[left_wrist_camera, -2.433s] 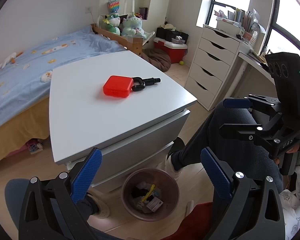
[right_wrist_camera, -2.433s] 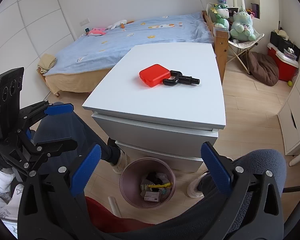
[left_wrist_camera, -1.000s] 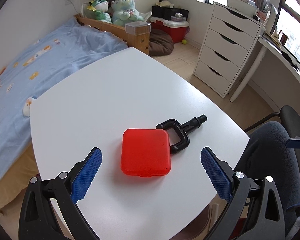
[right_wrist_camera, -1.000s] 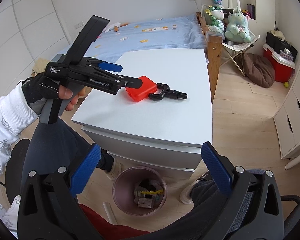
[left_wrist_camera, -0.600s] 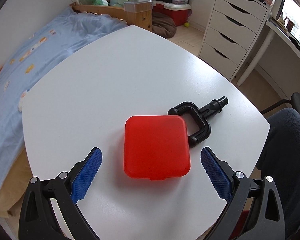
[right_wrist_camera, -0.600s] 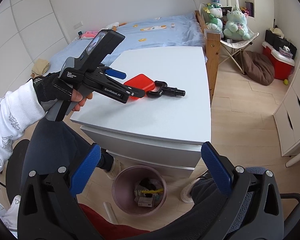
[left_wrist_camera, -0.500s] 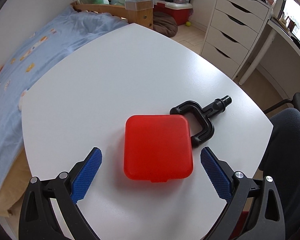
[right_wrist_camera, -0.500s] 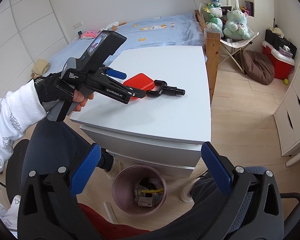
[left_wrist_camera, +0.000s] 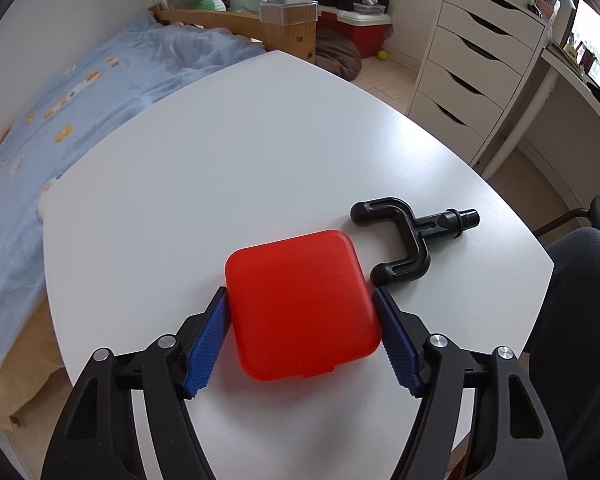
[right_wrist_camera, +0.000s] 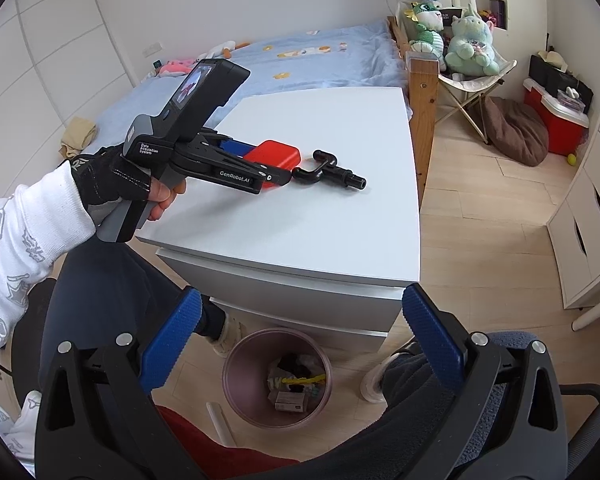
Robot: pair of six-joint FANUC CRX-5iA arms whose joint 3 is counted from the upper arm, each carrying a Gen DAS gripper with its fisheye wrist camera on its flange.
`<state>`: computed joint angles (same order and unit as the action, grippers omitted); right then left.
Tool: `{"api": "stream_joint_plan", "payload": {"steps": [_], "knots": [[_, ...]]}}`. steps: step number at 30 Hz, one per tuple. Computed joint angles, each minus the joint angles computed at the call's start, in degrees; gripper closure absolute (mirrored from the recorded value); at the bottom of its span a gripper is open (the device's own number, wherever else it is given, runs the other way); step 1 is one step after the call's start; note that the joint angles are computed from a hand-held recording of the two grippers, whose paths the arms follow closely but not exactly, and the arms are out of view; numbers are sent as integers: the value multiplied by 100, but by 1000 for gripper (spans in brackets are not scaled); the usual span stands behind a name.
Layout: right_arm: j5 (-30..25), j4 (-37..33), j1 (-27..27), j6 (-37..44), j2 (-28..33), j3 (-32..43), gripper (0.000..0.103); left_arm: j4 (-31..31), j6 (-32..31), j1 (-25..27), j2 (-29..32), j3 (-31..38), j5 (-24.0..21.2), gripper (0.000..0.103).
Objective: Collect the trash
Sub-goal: 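Reach the left tool to the red plastic case and grasp it, then grasp the black Y-shaped piece with the right tool while the left tool holds the red case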
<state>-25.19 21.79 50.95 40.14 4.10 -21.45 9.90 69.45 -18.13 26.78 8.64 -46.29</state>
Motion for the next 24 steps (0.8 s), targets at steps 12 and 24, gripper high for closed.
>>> {"api": "stream_joint_plan", "payload": {"steps": [12, 24], "knots": [[-244, -481, -178, 901, 321, 588, 4, -9, 195, 84, -250, -212, 134, 36], [-1178, -1448, -509, 2980, 1151, 2125, 4, 113, 180, 257, -755, -631, 299, 36]]}}
